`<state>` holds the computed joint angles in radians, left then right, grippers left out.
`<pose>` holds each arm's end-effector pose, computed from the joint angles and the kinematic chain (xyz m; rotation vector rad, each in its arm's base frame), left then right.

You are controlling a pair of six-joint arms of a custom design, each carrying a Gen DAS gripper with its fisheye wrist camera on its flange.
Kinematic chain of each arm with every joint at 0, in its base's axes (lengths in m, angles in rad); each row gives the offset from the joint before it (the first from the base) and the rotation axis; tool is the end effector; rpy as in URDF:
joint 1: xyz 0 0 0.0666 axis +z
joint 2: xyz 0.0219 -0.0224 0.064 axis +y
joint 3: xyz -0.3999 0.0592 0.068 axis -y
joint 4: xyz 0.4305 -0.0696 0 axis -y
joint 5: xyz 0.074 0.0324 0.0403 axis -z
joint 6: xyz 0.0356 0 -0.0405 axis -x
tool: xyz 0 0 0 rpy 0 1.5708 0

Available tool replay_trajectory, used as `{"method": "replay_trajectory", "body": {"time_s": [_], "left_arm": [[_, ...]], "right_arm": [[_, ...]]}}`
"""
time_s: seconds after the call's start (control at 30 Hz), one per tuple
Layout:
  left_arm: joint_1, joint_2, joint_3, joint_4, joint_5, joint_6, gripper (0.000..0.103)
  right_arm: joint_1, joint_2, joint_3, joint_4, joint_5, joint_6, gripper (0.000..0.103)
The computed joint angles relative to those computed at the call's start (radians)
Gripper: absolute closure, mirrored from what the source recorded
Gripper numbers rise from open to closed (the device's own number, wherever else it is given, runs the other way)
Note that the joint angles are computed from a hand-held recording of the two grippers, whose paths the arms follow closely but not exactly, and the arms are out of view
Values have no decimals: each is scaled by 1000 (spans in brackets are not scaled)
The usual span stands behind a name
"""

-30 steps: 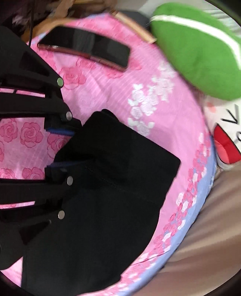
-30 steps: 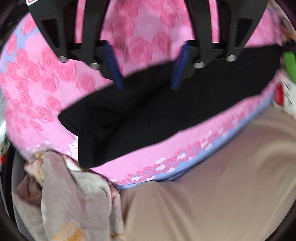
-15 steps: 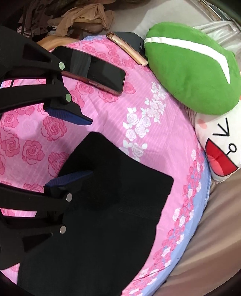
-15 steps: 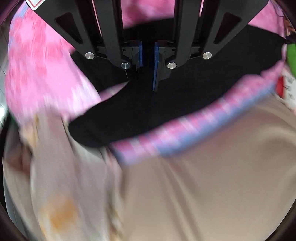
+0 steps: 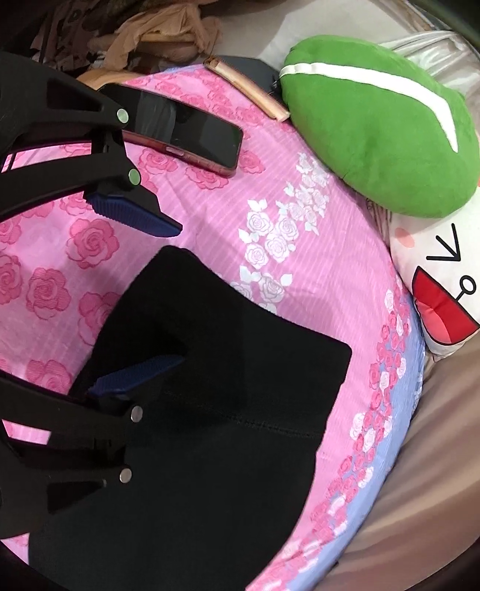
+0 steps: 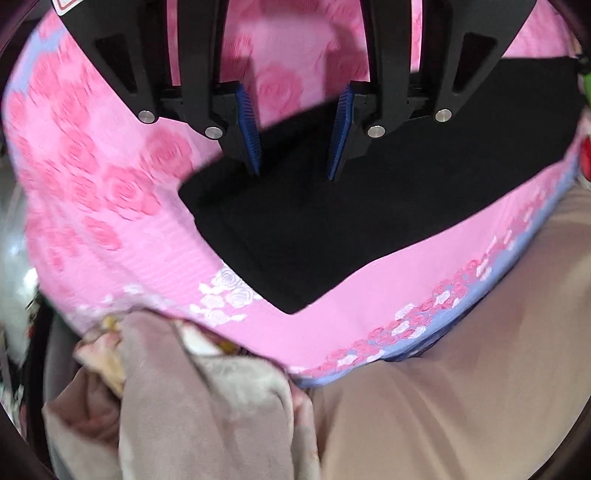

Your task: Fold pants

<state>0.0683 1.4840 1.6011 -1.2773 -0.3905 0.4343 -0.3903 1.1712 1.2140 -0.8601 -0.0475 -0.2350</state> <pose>0.5229 0.0490 0.4871 -0.7619 2.5306 0.4134 0.4017 -0.1639 0.4638 0.7128 2.2780 -0.0167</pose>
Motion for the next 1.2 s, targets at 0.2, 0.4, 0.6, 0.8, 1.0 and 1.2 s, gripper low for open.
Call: {"method": "replay_trajectory", "body": {"time_s": [0.2, 0.4, 0.6, 0.8, 1.0, 1.2], "left_arm": [[69, -89, -27, 42, 175, -1, 19], [80, -57, -22, 56, 261, -41, 29], [95, -38, -31, 95, 242, -33, 93], [101, -16, 5, 106, 116, -120, 94], [36, -57, -55, 94, -57, -149, 42], [-78, -189, -89, 118, -154, -88, 14]], "right_arm": [[148, -154, -87, 17, 99, 9, 62], [414, -162, -97, -1, 161, 12, 62], [595, -120, -75, -10, 197, 36, 60], [646, -113, -51, 5, 206, 18, 58], [576, -112, -59, -41, 206, 11, 54], [344, -156, -76, -30, 225, 17, 52]]}}
